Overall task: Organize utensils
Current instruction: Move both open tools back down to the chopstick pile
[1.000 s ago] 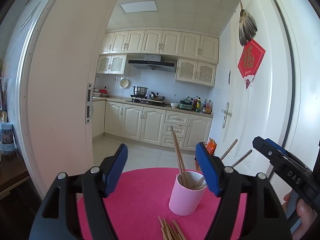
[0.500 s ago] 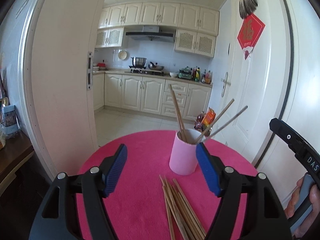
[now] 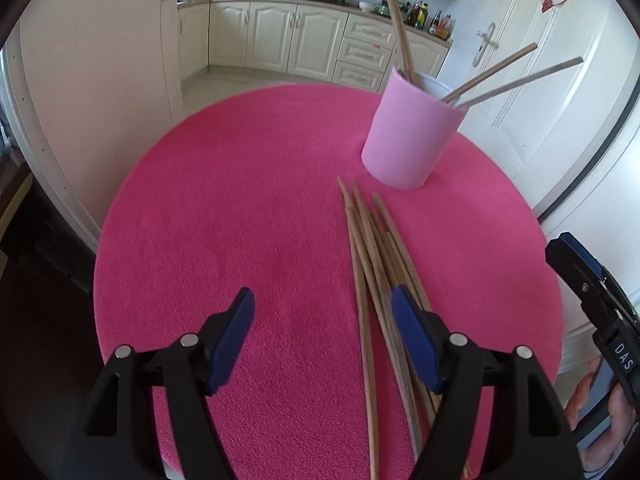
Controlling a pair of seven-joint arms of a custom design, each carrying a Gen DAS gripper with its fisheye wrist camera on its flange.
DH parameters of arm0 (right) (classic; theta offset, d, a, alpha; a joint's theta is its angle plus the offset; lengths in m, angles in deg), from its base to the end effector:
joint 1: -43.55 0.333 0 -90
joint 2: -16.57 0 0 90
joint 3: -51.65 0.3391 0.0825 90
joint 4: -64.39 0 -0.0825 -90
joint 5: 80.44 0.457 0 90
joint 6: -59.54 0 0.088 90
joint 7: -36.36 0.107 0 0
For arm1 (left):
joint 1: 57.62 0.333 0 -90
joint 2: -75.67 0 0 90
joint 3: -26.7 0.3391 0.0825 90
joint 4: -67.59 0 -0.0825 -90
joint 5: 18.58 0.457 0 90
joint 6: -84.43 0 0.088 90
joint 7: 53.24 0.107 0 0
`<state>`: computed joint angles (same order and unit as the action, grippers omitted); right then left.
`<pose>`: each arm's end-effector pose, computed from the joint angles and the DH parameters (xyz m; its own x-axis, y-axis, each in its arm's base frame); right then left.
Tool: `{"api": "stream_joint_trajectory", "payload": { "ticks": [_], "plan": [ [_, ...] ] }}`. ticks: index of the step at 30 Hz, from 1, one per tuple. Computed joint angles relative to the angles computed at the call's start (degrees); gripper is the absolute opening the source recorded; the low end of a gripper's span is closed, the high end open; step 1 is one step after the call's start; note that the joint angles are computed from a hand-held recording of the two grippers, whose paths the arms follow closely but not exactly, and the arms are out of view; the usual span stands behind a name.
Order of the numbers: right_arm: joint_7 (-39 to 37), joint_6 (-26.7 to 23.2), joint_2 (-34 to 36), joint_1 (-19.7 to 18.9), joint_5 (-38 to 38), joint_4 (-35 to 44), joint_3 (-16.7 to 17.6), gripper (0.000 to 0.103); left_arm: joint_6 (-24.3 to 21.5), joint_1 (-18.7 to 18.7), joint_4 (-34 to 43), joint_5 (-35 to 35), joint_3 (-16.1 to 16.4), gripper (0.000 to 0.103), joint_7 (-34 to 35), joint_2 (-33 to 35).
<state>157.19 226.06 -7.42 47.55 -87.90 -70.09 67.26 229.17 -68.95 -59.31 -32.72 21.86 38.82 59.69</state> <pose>0.4971 0.2035 0.5966 0.0595 -0.9757 -0.2111 -0.5840 0.1375 -0.8000 0.5521 -0.1609 0.5548 -0.2145 -0.9588 0.1861 -0.8350 0.0812 -0.5442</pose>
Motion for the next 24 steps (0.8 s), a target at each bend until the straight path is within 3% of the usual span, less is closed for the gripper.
{"api": "stream_joint_trajectory", "payload": {
  "ticks": [7,15,20,22,24],
  "plan": [
    [-4.95,-4.2,1.96,5.29,5.14,1.16,-4.25,0.063,-3.61,0.41,1.42,1.16,-0.85,0.07,-0.38,2.12],
    [-7.97,-6.67,2.61,7.01,8.11,2.19,-6.03,0.063,-7.79,0.88,3.8,6.53,-2.98,0.07,-1.58,4.15],
    [-9.89,-9.51,3.44,7.61,8.8,3.62,-6.39,0.063,-7.1,1.26,4.38,10.05,-3.71,0.069,-3.8,5.36],
    [-11.35,-11.69,4.45,8.41,9.68,5.0,-6.98,0.063,-6.88,1.68,4.98,12.72,-4.28,0.059,-6.12,6.01],
    [-13.44,-14.36,5.84,9.69,11.63,6.71,-7.97,0.063,-7.16,1.94,5.44,14.27,-4.35,0.039,-7.5,6.09]
  ]
}}
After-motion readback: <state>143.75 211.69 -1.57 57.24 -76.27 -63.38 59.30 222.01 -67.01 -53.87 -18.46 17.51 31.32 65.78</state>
